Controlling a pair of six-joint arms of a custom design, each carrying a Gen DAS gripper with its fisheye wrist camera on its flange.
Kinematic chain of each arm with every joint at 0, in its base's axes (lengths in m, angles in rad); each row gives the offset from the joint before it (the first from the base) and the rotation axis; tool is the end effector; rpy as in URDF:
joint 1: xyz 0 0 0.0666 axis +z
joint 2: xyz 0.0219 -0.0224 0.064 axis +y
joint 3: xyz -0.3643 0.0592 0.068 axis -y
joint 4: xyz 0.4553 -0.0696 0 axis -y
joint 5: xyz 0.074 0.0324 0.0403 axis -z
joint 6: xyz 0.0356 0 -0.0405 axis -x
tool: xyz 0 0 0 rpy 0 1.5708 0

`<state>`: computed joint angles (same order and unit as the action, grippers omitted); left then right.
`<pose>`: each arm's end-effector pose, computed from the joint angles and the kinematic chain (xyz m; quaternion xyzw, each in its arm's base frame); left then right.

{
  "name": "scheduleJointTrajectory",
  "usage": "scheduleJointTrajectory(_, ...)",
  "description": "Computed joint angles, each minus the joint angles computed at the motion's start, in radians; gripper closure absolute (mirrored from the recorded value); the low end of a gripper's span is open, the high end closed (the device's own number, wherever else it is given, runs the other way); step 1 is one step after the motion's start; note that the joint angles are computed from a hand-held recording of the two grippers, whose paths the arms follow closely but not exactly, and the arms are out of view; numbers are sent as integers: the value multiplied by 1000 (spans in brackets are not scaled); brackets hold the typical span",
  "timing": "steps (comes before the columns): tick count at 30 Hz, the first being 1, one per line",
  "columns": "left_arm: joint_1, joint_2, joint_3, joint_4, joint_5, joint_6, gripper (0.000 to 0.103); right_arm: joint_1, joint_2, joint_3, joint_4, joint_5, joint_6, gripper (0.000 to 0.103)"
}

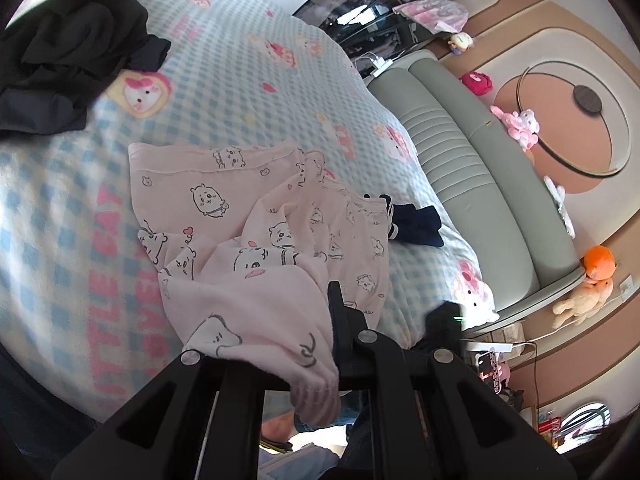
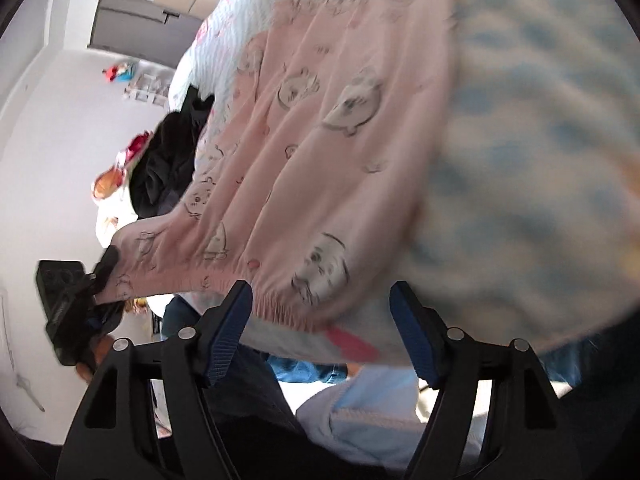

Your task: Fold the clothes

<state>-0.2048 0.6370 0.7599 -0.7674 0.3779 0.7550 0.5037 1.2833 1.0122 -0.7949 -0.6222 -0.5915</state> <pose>0.2977 -0.0757 0.3933 -0.1579 0.8685 -0.3517 0.3117 0.4036 0.2457 0.2871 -0.0359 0.9243 0.3768 0.0487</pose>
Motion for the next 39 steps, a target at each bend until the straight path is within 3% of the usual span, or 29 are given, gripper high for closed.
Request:
scheduleJointTrajectory(2, 0, 4, -3, 4, 0, 10, 93, 25, 50, 11, 40, 57, -48, 30)
scheduleJointTrajectory(3, -4, 9, 2, -6, -11, 2, 93, 40, 49, 29, 23, 98, -48, 33)
scheduleJointTrajectory(5, -9, 11, 13, -22, -29, -22, 93, 62, 34, 55, 3, 149, -30, 61)
scheduleJointTrajectory(7, -7, 5, 17, -17, -20, -33, 93, 72, 6, 57, 28, 149, -1, 81)
scheduleJointTrajectory(8, -5, 6, 19, -9, -10, -40, 93, 76, -7, 59, 41, 149, 14, 82)
scheduleJointTrajectory(10, 3, 21, 25, -7, 8, -55, 93, 86, -31, 64, 66, 147, 43, 80)
scheduleJointTrajectory(11, 4, 35, 31, -15, 5, -56, 93, 84, -7, 75, 47, 160, 58, 68)
scheduleJointTrajectory(12, 2, 45, 35, -23, -6, -52, 93, 82, 26, 89, 19, 177, 70, 69)
scheduleJointTrajectory(13, -6, 45, 39, -28, -28, -50, 93, 77, 59, 101, -8, 181, 66, 81)
scheduleJointTrajectory(16, -50, -16, 44, -4, -155, -69, 93, 58, 34, 75, 36, 128, 15, 92)
scheduleJointTrajectory(18, -75, -64, 48, 34, -196, -128, 93, 70, -5, 94, 10, 179, 83, 94)
scheduleJointTrajectory(21, -96, -39, 99, -10, -246, -213, 93, 70, -76, 113, 2, 220, 141, 96)
scheduleJointTrajectory(24, -91, -44, 110, 22, -201, -214, 93, 54, -154, 108, 54, 183, 121, 96)
scheduleJointTrajectory(30, -95, -105, 69, 197, -108, -169, 93, 48, -237, 97, 167, 107, 78, 96)
scheduleJointTrajectory(33, -103, -94, 89, 176, -107, -185, 93, 39, -280, 86, 194, 81, 51, 96)
scheduleJointTrajectory(35, -98, -60, 111, 121, -95, -188, 92, 6, -325, 77, 186, 48, 51, 96)
scheduleJointTrajectory(37, -78, 14, 136, 49, -60, -162, 92, 0, -291, 115, 105, 94, 81, 96)
scheduleJointTrajectory(39, -52, 170, 185, -60, -33, -179, 93, -9, -208, 166, 1, 142, 116, 96)
